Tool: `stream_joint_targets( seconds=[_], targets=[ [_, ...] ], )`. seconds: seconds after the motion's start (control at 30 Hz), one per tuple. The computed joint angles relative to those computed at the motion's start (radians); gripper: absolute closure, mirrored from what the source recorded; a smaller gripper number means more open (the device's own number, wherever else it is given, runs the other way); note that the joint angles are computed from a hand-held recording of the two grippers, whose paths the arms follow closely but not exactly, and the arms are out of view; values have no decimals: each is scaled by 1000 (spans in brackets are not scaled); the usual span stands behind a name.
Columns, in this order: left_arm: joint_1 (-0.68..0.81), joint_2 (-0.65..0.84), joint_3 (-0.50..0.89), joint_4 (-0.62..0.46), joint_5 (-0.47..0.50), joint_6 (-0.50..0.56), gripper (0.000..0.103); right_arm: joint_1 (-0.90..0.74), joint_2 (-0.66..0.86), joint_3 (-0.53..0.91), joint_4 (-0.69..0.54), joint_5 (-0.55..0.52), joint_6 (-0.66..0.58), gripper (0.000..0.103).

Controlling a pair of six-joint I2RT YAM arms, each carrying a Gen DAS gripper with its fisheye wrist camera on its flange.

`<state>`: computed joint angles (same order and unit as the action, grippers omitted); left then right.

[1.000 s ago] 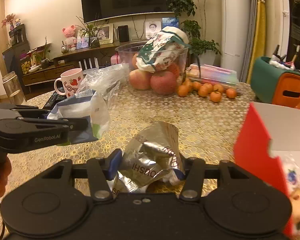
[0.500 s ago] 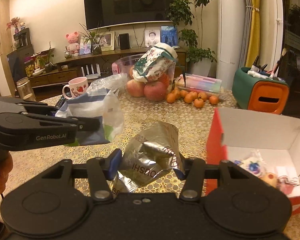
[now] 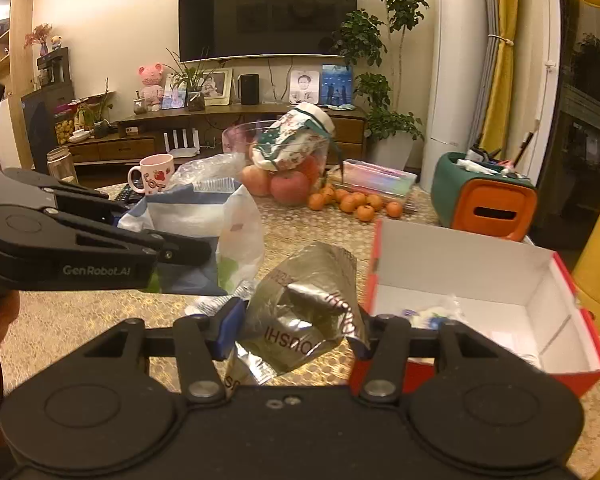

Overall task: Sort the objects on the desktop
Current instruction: 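Carry the white-blue packet and foil bag with both grippers over the box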

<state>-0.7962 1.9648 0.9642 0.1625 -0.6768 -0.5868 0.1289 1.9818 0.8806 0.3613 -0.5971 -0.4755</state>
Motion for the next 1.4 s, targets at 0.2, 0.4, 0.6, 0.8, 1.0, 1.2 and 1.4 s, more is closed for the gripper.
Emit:
stream_joint_targets(
  seconds=[0.2,0.4,0.6,0.8,1.0,1.2,1.4],
  targets=[
    [-26,66,124,-43,13,29,79,-77,-1,19,-25,-27,-36,51],
    [-35,154,270,-96,51,61,78,-149,25,72,-73,-38,-91,51],
    [-29,254,441,-161,87,108,78,-219,78,166,-117,-31,-112,51],
    [-9,371,641,-247,120,161,78,-255,163,302,-158,-7,-101,51],
    [22,502,867,-356,154,197,78,-262,276,482,-230,22,-84,51],
    [52,662,1128,-492,143,253,78,-246,416,693,-326,63,-48,51],
    [92,830,1417,-667,164,258,78,-217,560,905,-424,114,-27,51]
  ],
)
